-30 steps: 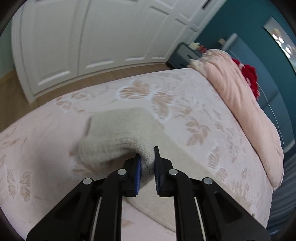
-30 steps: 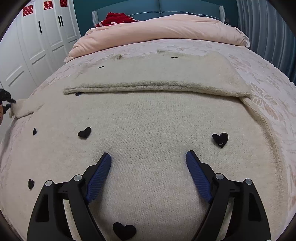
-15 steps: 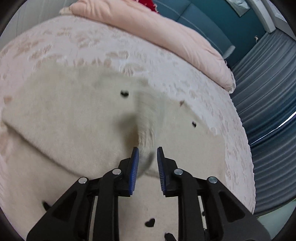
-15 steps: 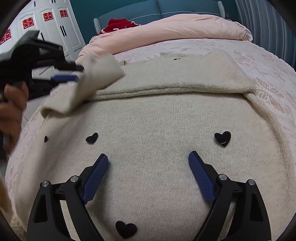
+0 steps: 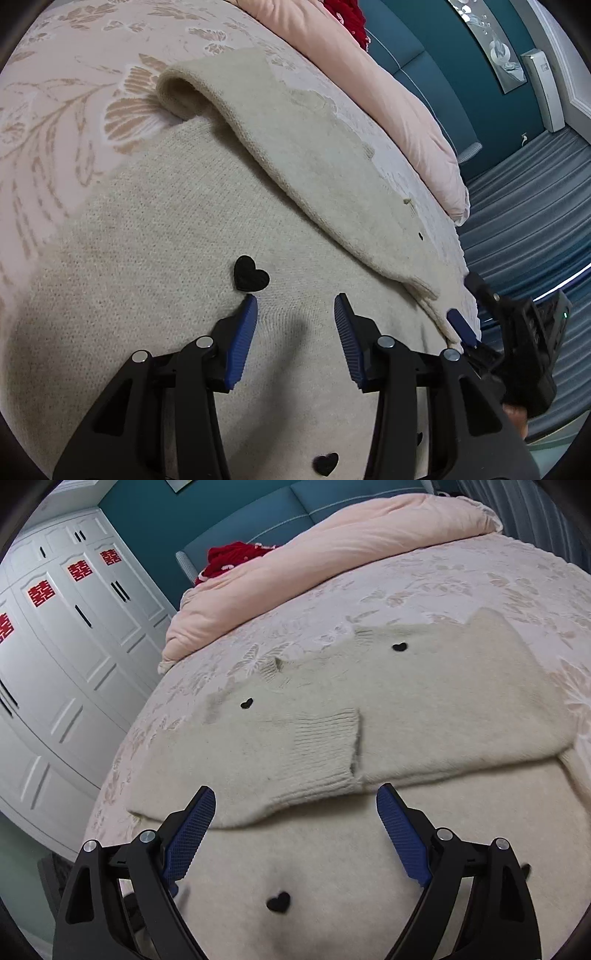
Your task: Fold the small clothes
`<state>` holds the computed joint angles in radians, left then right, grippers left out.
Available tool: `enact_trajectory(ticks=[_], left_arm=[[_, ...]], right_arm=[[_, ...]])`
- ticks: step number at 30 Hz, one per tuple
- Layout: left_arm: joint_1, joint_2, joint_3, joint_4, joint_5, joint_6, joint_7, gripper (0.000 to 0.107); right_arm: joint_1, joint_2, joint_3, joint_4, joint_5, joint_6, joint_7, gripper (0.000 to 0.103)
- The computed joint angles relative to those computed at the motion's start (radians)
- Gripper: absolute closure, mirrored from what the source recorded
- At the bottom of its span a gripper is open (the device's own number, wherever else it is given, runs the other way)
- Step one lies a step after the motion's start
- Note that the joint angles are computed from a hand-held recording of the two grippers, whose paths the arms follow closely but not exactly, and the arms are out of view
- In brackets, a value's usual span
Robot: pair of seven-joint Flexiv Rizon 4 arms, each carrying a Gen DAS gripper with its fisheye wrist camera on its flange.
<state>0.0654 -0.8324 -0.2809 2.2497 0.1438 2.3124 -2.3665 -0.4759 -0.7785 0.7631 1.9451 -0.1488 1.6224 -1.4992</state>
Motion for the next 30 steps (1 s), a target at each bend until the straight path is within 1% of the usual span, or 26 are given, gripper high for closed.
enact_trajectory(ticks=[2, 3, 4, 6, 7, 8, 9, 10, 11, 12, 13, 14, 16, 17, 18, 19, 21, 22, 23, 24, 25, 26, 27, 28, 30], left_arm=[[-0.006, -0.005, 0.003, -0.003, -0.002, 0.014, -0.001, 0.065], [0.002, -0.009, -0.002, -0.004, 0.01, 0.02, -0.004, 0.064], [0.016, -0.016, -0.01, -0.004, 0.027, 0.029, -0.009, 0.064], [0.04, -0.037, -0.02, -0.005, 0.063, 0.057, -0.018, 0.064], [0.038, -0.045, -0.018, -0.013, 0.07, 0.069, -0.014, 0.064], [0.029, -0.054, -0.008, -0.017, 0.073, 0.088, -0.006, 0.064], [0.012, -0.056, 0.005, -0.02, 0.065, 0.103, 0.005, 0.064], [-0.006, -0.056, 0.017, -0.018, 0.05, 0.116, 0.013, 0.064], [-0.017, -0.049, 0.023, -0.015, 0.035, 0.115, 0.018, 0.064], [-0.017, -0.043, 0.021, -0.013, 0.03, 0.105, 0.017, 0.063], [-0.009, -0.037, 0.014, -0.011, 0.033, 0.096, 0.013, 0.062], [0.009, -0.032, -0.001, -0.009, 0.04, 0.083, -0.002, 0.062], [0.068, -0.044, -0.05, -0.015, 0.076, 0.087, -0.06, 0.05], [0.094, -0.051, -0.071, -0.017, 0.086, 0.094, -0.097, 0.049], [0.119, -0.062, -0.089, -0.02, 0.099, 0.108, -0.133, 0.045], [0.142, -0.07, -0.104, -0.026, 0.11, 0.115, -0.169, 0.043], [0.179, -0.091, -0.126, -0.056, 0.136, 0.125, -0.229, 0.041], [0.183, -0.086, -0.123, -0.064, 0.132, 0.115, -0.249, 0.039], [0.185, -0.076, -0.118, -0.071, 0.125, 0.096, -0.261, 0.037], [0.186, -0.067, -0.112, -0.076, 0.124, 0.079, -0.268, 0.036], [0.184, -0.058, -0.105, -0.078, 0.123, 0.065, -0.272, 0.036], [0.179, -0.051, -0.097, -0.078, 0.121, 0.054, -0.272, 0.035], [0.171, -0.044, -0.089, -0.076, 0.115, 0.047, -0.272, 0.035], [0.164, -0.039, -0.082, -0.071, 0.111, 0.041, -0.271, 0.032], [0.153, -0.039, -0.065, -0.055, 0.114, 0.05, -0.264, 0.032]], right_arm=[[0.085, 0.005, -0.071, -0.058, 0.018, -0.085, 0.057, 0.017], [0.121, 0.013, -0.108, -0.065, 0.042, -0.084, 0.083, 0.019], [0.141, 0.017, -0.127, -0.066, 0.069, -0.068, 0.099, 0.019], [0.168, 0.018, -0.16, -0.065, 0.105, -0.037, 0.115, 0.019], [0.183, 0.017, -0.18, -0.068, 0.11, -0.045, 0.126, 0.022], [0.195, 0.015, -0.196, -0.07, 0.114, -0.059, 0.132, 0.031], [0.218, 0.018, -0.223, -0.072, 0.119, -0.068, 0.142, 0.037], [0.24, 0.023, -0.248, -0.066, 0.125, -0.052, 0.145, 0.039], [0.259, 0.029, -0.267, -0.06, 0.125, -0.035, 0.145, 0.045], [0.273, 0.036, -0.281, -0.059, 0.12, -0.037, 0.147, 0.058], [0.269, 0.037, -0.274, -0.065, 0.114, -0.048, 0.141, 0.065], [0.282, 0.045, -0.286, -0.068, 0.113, -0.054, 0.145, 0.072], [0.33, 0.066, -0.336, -0.069, 0.107, -0.056, 0.156, 0.074], [0.346, 0.07, -0.352, -0.07, 0.1, -0.058, 0.154, 0.083], [0.349, 0.072, -0.354, -0.077, 0.094, -0.074, 0.147, 0.092], [0.336, 0.07, -0.335, -0.088, 0.093, -0.097, 0.135, 0.092], [0.362, 0.091, -0.359, -0.098, 0.085, -0.13, 0.118, 0.094], [0.373, 0.1, -0.364, -0.104, 0.076, -0.149, 0.096, 0.094], [0.395, 0.112, -0.384, -0.11, 0.06, -0.185, 0.077, 0.088], [0.43, 0.124, -0.42, -0.113, 0.039, -0.229, 0.067, 0.086], [0.469, 0.134, -0.462, -0.099, 0.026, -0.229, 0.066, 0.085], [0.49, 0.141, -0.487, -0.077, 0.029, -0.197, 0.06, 0.084], [0.484, 0.141, -0.479, -0.064, 0.042, -0.179, 0.04, 0.083], [0.462, 0.137, -0.454, -0.062, 0.061, -0.184, 0.022, 0.082], [0.391, 0.112, -0.374, -0.084, 0.124, -0.214, -0.019, 0.082]])
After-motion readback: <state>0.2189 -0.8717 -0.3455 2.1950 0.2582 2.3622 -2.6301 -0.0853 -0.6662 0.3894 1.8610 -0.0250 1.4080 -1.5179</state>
